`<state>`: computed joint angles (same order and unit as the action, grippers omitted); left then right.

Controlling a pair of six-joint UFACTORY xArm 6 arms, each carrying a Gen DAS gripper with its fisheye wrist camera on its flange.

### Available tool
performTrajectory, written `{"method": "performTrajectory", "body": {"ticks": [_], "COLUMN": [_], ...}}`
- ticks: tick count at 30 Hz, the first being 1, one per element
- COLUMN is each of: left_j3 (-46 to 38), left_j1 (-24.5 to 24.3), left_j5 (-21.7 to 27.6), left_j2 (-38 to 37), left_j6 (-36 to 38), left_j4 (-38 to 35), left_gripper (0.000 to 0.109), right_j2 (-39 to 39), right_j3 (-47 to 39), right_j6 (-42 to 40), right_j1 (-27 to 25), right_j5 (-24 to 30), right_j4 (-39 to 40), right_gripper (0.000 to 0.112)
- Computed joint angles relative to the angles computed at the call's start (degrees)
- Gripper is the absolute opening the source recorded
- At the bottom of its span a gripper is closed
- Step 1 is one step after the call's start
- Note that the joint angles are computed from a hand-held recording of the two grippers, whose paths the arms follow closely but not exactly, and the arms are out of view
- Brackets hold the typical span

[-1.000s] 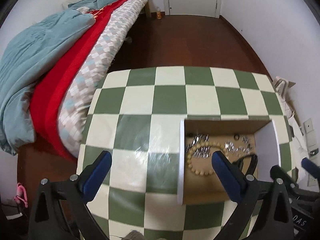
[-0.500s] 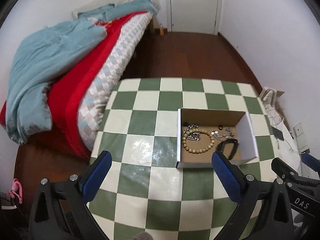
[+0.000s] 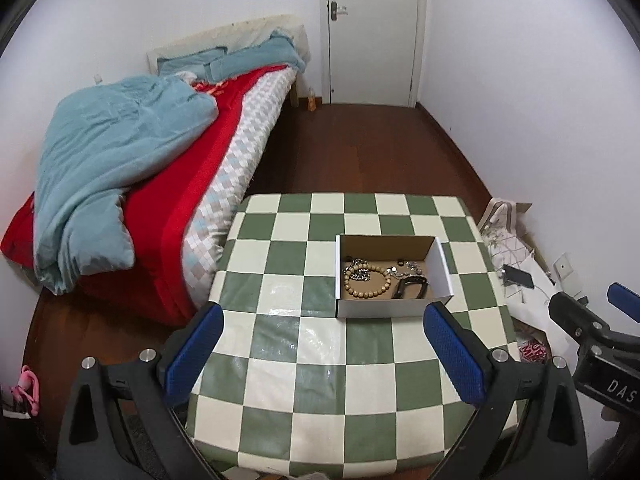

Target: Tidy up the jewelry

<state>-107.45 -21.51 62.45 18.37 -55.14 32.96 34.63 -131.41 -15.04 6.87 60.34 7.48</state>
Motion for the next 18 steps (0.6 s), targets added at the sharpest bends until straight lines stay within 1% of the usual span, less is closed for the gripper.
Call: {"method": "performTrajectory", "body": {"ticks": [4,8,14,18], "left_j3": [2.46,1.92,2.0,2.53], "left_j1": [-1.17,-2.11,-3.5,-4.42], "left_j5": [-0.44,0.85,2.28,2.7], "left_j2": [-3.89,-5.64,-8.02,-9.66], "left_j6": [-2.01,-2.28,-2.69,-3.0], "left_j4": [1.03,1.97,2.91,3.7], "left_gripper": [0.102,0.102,0.102,0.102], "right_j2": [-6.51,-11.68,-17.43,-19.72], "right_j3": [6.8,11.36,15.64,16.32], "right_j6": [-1.2,-2.85,-4.55,-5.27], "right_j1": [-0.69,-1.27,-1.74,-1.95], "right_j5": [-1.64,-1.85,-1.99,-1.78], "right_j4": [1.74,3.54,5.26,6.14], "right_gripper": [0.103,0.103,0.103,0.103]}}
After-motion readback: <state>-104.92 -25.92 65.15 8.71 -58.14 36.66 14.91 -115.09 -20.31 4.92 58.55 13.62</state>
